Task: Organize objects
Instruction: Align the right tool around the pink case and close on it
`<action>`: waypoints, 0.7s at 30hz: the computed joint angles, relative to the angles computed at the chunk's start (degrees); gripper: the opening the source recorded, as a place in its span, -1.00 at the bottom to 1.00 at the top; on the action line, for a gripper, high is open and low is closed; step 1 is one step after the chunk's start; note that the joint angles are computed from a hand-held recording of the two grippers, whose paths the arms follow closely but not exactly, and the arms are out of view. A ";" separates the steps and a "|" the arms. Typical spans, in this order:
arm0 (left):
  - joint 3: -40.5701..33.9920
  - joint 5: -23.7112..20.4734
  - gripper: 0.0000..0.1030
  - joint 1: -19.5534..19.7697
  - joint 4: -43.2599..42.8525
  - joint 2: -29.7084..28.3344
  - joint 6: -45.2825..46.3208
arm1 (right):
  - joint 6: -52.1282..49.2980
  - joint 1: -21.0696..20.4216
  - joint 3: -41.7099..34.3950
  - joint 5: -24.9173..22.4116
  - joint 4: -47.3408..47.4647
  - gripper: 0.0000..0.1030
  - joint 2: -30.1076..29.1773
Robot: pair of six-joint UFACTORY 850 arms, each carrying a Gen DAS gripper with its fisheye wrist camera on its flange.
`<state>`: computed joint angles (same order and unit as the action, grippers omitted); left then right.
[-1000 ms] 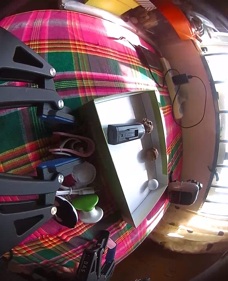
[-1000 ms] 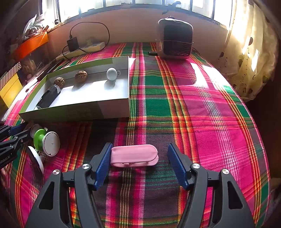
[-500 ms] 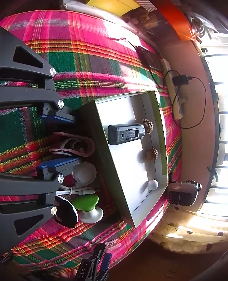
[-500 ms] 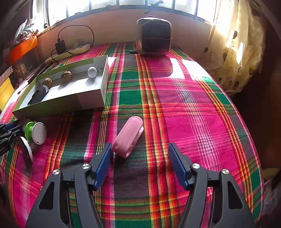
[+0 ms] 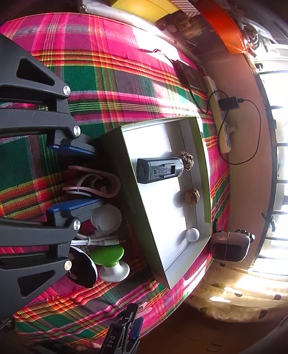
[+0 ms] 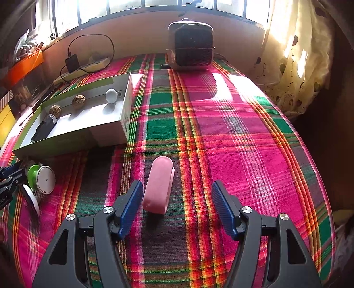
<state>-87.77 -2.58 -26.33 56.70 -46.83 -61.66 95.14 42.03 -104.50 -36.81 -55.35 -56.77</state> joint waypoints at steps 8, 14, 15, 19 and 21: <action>-0.09 -0.13 -0.37 -0.03 1.19 -0.08 -1.15 | 0.07 0.11 -0.20 -0.27 -0.07 0.26 -0.09; -0.03 -0.54 -0.47 0.08 5.67 0.00 -6.06 | 1.80 0.17 0.63 0.06 -1.24 0.02 0.39; -0.05 -0.59 -0.49 0.12 5.90 0.00 -6.39 | 2.10 0.19 0.69 -0.04 -1.38 -0.04 0.43; 0.07 -0.79 -0.55 0.19 8.71 0.08 -9.64 | 2.80 0.29 1.17 0.13 -2.08 -0.27 0.72; 0.09 -0.64 -0.56 0.25 8.62 0.08 -9.75 | 2.99 0.32 1.34 0.39 -2.38 -0.41 0.81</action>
<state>-87.68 -3.22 -26.08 65.32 -46.75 -71.41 98.13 42.34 -103.16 -36.43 -57.74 -55.96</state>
